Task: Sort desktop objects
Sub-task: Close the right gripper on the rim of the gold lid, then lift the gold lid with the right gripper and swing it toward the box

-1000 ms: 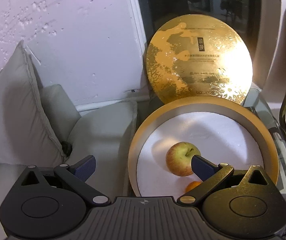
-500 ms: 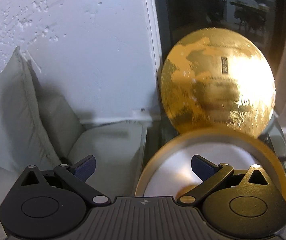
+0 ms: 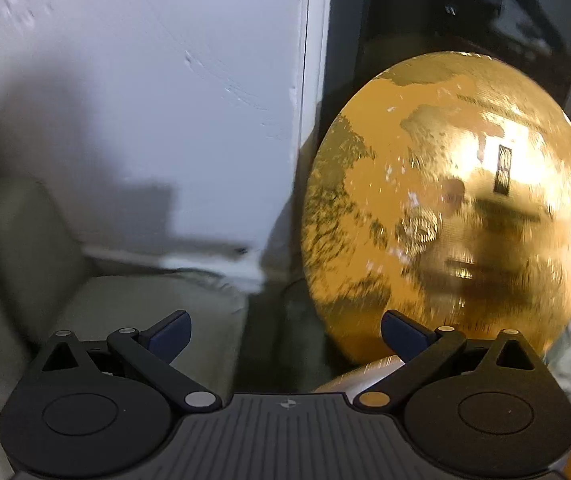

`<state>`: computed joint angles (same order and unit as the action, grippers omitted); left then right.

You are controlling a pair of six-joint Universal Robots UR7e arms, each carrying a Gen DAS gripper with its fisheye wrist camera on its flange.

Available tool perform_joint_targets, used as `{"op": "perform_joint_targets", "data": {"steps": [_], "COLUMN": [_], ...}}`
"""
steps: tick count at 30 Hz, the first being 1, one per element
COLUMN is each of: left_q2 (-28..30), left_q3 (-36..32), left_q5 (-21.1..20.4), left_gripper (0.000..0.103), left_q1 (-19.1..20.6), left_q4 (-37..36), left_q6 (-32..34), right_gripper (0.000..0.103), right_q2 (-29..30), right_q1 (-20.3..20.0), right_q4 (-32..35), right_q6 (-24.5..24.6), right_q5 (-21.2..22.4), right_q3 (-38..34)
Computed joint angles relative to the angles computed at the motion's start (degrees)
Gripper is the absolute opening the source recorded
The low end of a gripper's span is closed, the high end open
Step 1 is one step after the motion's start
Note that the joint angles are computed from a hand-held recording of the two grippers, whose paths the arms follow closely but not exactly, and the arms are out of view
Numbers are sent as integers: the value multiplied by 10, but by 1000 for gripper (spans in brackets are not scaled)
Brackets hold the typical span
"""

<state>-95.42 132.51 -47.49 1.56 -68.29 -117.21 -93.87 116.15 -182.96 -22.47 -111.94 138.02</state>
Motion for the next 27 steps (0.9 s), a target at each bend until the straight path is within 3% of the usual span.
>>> {"op": "perform_joint_targets", "data": {"steps": [4, 13, 22, 27], "left_q2": [-51, -101, -19, 9], "left_q3": [66, 158, 201, 200], "left_q5": [62, 148, 195, 210], "left_gripper": [101, 100, 101, 103], "left_q1": [29, 94, 138, 138], "left_q4": [-94, -324, -601, -631], "left_q6": [29, 125, 284, 294], "right_gripper": [100, 100, 100, 103], "right_q2": [55, 118, 155, 162], "right_q1": [-63, -148, -170, -182], "right_q4": [-87, -133, -148, -136], "right_q6": [-40, -40, -50, -63], "right_q5": [56, 153, 181, 199], "right_q3": [4, -10, -30, -30]}}
